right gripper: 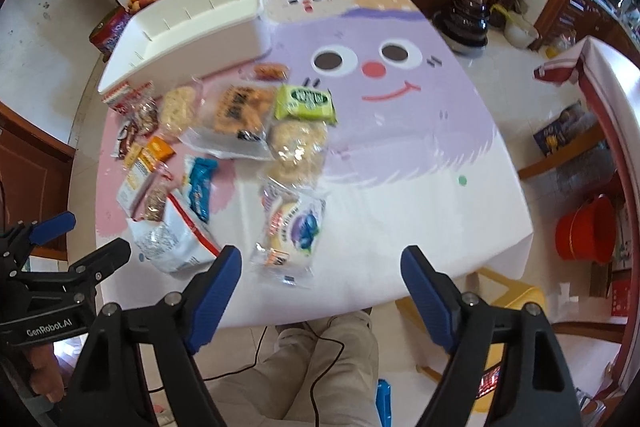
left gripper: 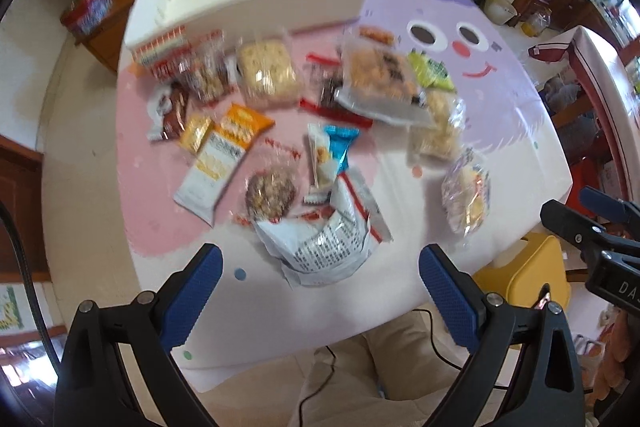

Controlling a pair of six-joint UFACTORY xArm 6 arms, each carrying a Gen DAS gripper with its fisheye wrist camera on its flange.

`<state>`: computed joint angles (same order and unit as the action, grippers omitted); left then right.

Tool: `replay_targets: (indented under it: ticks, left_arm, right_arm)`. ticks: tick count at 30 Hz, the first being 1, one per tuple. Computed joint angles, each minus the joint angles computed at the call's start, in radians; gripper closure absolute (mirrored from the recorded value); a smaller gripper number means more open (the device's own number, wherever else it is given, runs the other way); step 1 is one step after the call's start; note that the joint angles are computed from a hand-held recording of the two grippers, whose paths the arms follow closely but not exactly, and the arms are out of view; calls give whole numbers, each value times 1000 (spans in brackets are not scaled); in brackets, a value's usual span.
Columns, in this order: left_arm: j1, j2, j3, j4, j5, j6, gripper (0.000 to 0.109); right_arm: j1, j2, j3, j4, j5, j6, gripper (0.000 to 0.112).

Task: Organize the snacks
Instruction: 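Grasp the white chip bag with the left tool while the right tool grasps the wrapped bun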

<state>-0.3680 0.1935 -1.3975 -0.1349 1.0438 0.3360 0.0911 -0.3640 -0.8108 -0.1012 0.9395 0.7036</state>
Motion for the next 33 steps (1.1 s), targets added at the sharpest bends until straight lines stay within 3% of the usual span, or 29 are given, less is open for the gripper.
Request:
replay_targets:
  ticks: [8,11,21,23,25,28,32,33]
  left_arm:
    - [51,93,-16,-56,53,-76,11]
    - [59,111,-7,-73,35,-90,11]
    - [0,167,-16,-19,-6,-59,11]
    - [-12,186,-28,-13,-5,-80,11]
    - [-21,204,-32,0,-18,-100,11]
    - [-19,241,-67,-14,3,-102,26]
    - [-8,262,-81,-57,5,-99,33]
    - [-5,263,-81,-73,0,-91,39]
  right_arm:
    - [-20,95,29,111,-90,-109,30]
    - [-24,144,18,143,-113,-141,30]
    - [-25,256,-28,235,-148,-251,30]
    - [-25,273,-39,234,-143,-259,33]
    - [-22,298,-54,240,-138,-272,44]
    - [-21,330,-75,253,-116,-289,59]
    - [-16,343,-82,236,-118,-287,63]
    - [-13,346,-85,227,-119,-287,65]
